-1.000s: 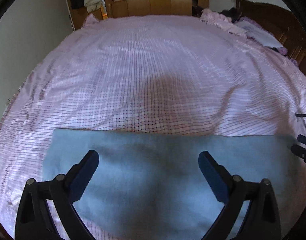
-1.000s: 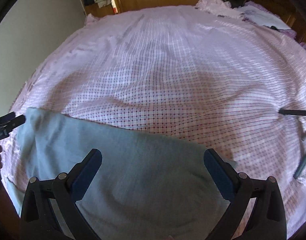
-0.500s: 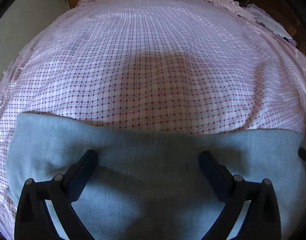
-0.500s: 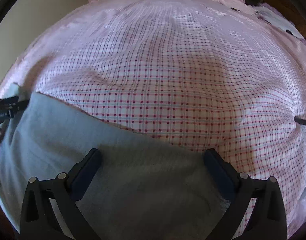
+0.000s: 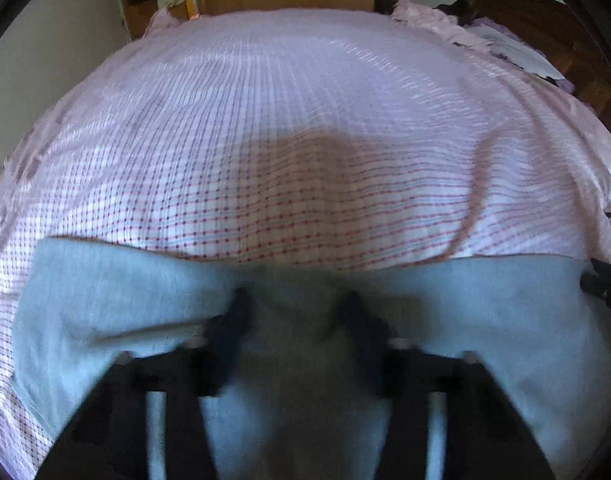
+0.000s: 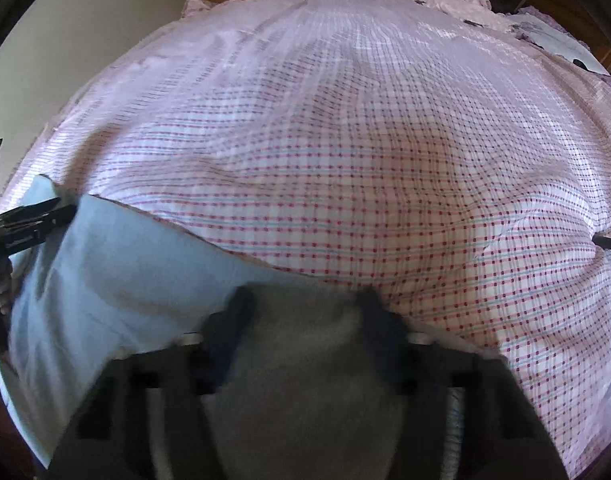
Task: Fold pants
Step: 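Close the left tool on the pants leg while the right tool pinches the waistband, then lift the pants with both tools and fold them over onto themselves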
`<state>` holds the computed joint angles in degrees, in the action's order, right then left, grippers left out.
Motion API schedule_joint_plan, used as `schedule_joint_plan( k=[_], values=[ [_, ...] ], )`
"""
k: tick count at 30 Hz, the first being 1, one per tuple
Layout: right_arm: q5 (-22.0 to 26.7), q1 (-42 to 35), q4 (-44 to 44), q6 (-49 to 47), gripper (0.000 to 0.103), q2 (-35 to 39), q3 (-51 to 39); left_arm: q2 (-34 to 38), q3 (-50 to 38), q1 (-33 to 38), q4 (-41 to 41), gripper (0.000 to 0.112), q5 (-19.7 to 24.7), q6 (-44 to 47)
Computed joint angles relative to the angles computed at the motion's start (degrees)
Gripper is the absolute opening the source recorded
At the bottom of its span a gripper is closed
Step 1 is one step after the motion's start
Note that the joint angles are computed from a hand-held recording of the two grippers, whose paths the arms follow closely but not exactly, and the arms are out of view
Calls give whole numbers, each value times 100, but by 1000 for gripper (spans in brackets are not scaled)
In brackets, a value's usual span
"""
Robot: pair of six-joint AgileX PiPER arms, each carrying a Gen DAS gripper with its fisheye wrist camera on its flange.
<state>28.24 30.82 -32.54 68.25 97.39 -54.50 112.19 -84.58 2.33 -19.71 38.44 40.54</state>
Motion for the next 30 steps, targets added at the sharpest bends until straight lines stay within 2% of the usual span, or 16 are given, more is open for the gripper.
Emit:
schedule_joint_plan(
  k=[1, 3, 4, 8, 13, 16, 25, 30],
  values=[
    [-28, -14, 86, -83, 15, -58, 19, -94, 105, 7, -38, 26, -57, 59],
    [-115, -68, 304, -244, 6, -197, 97, -114, 7, 117, -336, 5, 201, 309],
    [-173, -63, 317, -197, 1, -322, 204, -136, -45, 185, -458, 5, 343, 361],
    [-469, -15, 322, 0, 0, -878, 630, -532, 193, 392, -774, 4, 407, 735],
    [-255, 368, -129, 561, 0, -1447, 794, -1319, 789, 721, -1266, 4, 451, 1334],
    [105, 764, -447, 1012, 0, -1785, 821, -1777, 1045, 1121, -1661, 4, 786, 1640],
    [1655, 2400, -1262, 2225, 0, -2390, 638, -3015, 1920, 2181, -2495, 4, 1589, 2533],
    [2545, 3469, -1467, 2795, 0, -2444, 521, -3636, 2405, 3079, -2760, 4, 2312, 3119]
  ],
)
